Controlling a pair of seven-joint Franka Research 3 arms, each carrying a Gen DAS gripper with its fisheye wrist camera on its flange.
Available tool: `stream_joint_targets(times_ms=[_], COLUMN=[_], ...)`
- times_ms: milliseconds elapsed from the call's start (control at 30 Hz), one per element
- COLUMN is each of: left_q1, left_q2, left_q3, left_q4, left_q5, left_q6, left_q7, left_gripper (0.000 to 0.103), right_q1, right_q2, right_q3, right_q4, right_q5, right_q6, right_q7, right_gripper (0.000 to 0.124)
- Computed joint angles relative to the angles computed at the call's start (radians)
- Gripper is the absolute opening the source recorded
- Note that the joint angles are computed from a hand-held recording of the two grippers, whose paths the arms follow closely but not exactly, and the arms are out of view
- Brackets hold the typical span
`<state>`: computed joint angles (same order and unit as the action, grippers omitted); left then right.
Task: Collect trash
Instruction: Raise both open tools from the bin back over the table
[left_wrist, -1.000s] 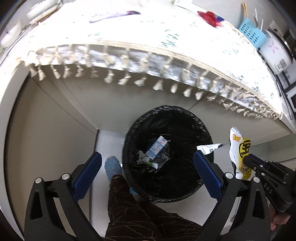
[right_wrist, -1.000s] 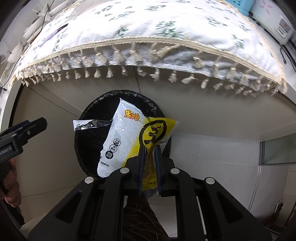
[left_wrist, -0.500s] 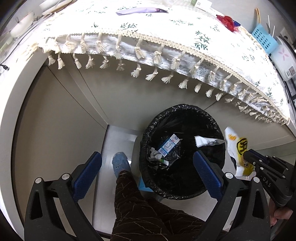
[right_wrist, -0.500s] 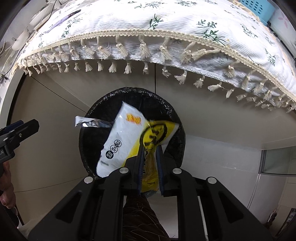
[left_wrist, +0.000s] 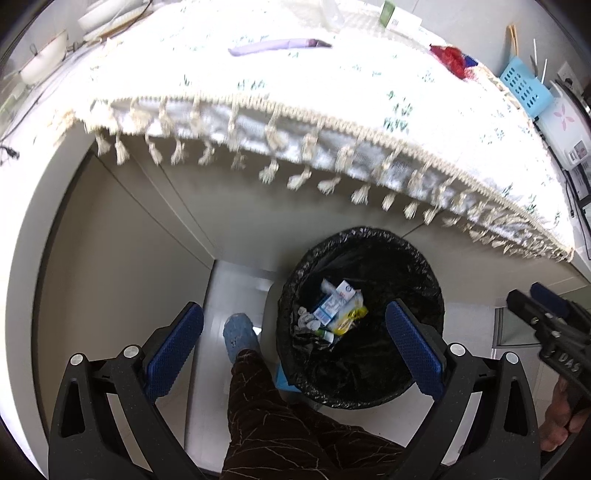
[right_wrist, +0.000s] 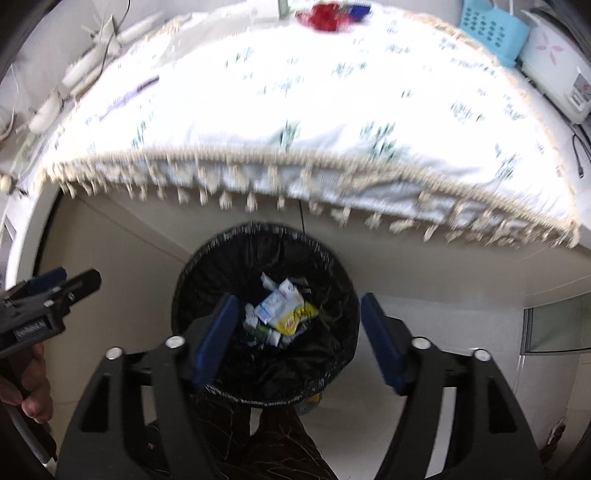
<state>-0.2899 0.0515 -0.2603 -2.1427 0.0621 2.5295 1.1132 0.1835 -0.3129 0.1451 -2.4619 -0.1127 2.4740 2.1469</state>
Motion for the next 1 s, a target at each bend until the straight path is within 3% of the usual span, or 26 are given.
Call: stream_joint_targets(times_ms=[167,1000], left_q1=[0.004,0.033], left_q2=[0.005,0.207], left_q3=[0.005,0.019], left_q4=[0.048,0.415], left_q5=[0.017,0.073], left_q6=[-0.016,-0.121], left_q7=[0.001,0.084], left_gripper=[0.097,0.097], right_q1=[-0.032,-0.043], right_q2=[-0.012,0.152], right_q3=[0.004,-0.041], right_q4=[0.034,0.285], right_q5=[-0.053,-0.144], right_q6=[0.007,-0.006], right_q7=[0.038,0.041], right_gripper=[0.086,0.086])
